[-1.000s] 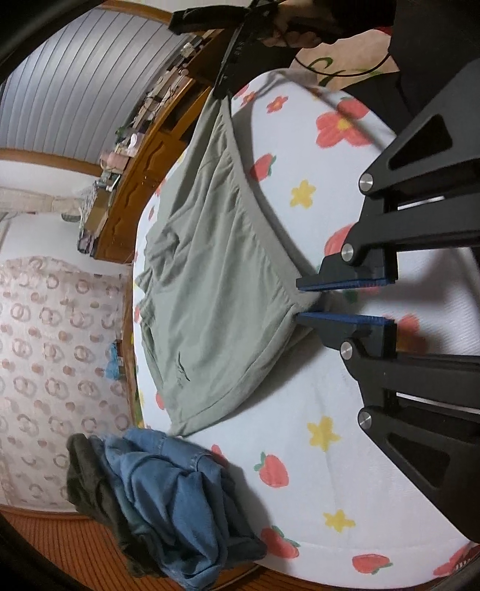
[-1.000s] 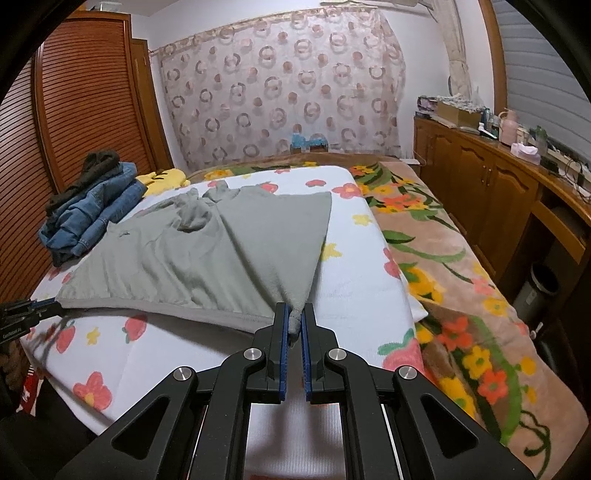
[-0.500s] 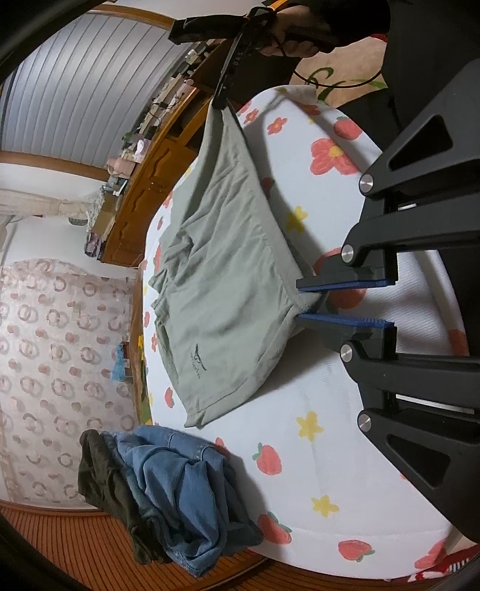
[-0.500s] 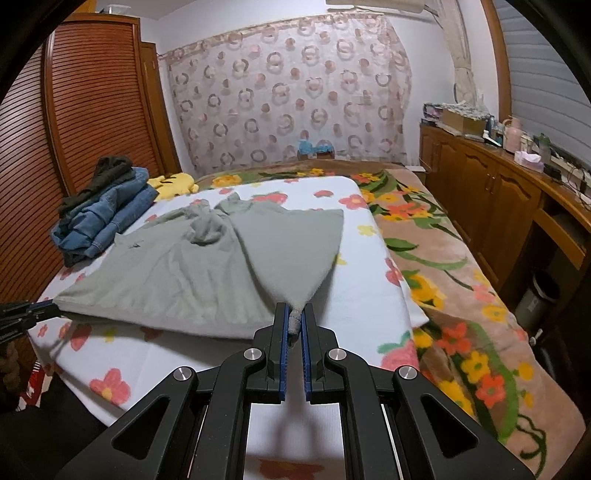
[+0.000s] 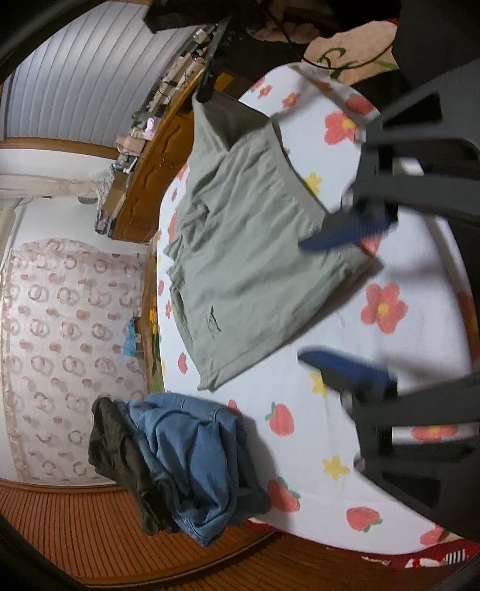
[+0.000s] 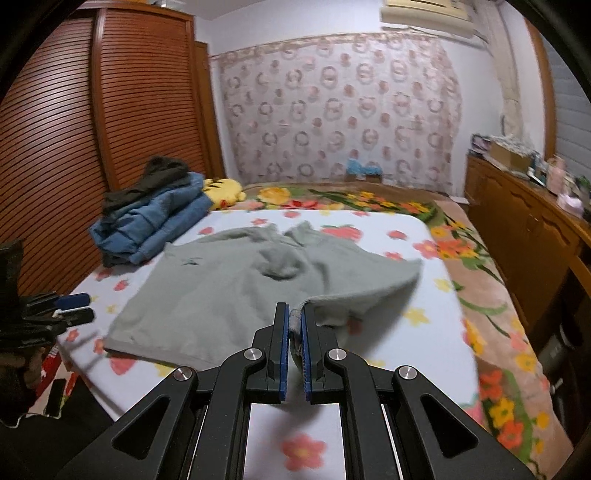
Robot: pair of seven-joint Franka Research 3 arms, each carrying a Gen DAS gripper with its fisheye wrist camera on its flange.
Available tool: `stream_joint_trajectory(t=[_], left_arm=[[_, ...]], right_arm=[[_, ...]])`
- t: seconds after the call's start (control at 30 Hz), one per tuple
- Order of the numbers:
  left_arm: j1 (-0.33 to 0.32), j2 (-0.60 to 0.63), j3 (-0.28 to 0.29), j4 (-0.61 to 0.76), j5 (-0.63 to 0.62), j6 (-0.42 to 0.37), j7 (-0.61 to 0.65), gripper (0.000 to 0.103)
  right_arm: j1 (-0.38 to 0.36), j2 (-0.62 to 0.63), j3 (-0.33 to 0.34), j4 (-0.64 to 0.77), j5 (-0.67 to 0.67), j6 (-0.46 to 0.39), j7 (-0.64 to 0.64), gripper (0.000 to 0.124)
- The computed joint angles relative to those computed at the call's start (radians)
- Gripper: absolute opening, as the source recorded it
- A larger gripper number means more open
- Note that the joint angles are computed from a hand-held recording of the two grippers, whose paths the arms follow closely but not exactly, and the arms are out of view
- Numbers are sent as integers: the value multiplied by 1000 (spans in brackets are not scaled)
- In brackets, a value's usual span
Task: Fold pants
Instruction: 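Lift the hem corner with the right gripper and fold it over the other leg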
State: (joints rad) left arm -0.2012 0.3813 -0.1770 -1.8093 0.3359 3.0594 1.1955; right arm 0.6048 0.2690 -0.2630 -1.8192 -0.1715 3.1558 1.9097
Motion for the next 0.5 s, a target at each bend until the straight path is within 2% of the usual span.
stream_joint_trajectory(t=[0.03,0.1,0.17,0.3,0.37,0.47,0.5], left_arm=[[-10,-2,15,-5,8,11,-13,79],[1,-1,10,-11,5,24,-11,82],[-22,0,43,-8,22,20,-40,82],[-13,5,47,-3,27,12,-54,82],[-28,3,74,-4,41,16,-86,82],[-90,-7,164,-12,104,21,-186,82],[-92,-7,170,-12,120,22,-203,82]], right_arm=[[-38,9,50,14,21,0,-35,6],[-123,29,164,45,81,1,-127,6],[-191,48,256,75,140,-5,-218,6],[-329,94,453,135,256,-25,-404,6],[-387,126,538,181,303,-51,-497,6],[-467,169,659,231,383,-91,-631,6],[-488,181,693,243,409,-104,-672,6]])
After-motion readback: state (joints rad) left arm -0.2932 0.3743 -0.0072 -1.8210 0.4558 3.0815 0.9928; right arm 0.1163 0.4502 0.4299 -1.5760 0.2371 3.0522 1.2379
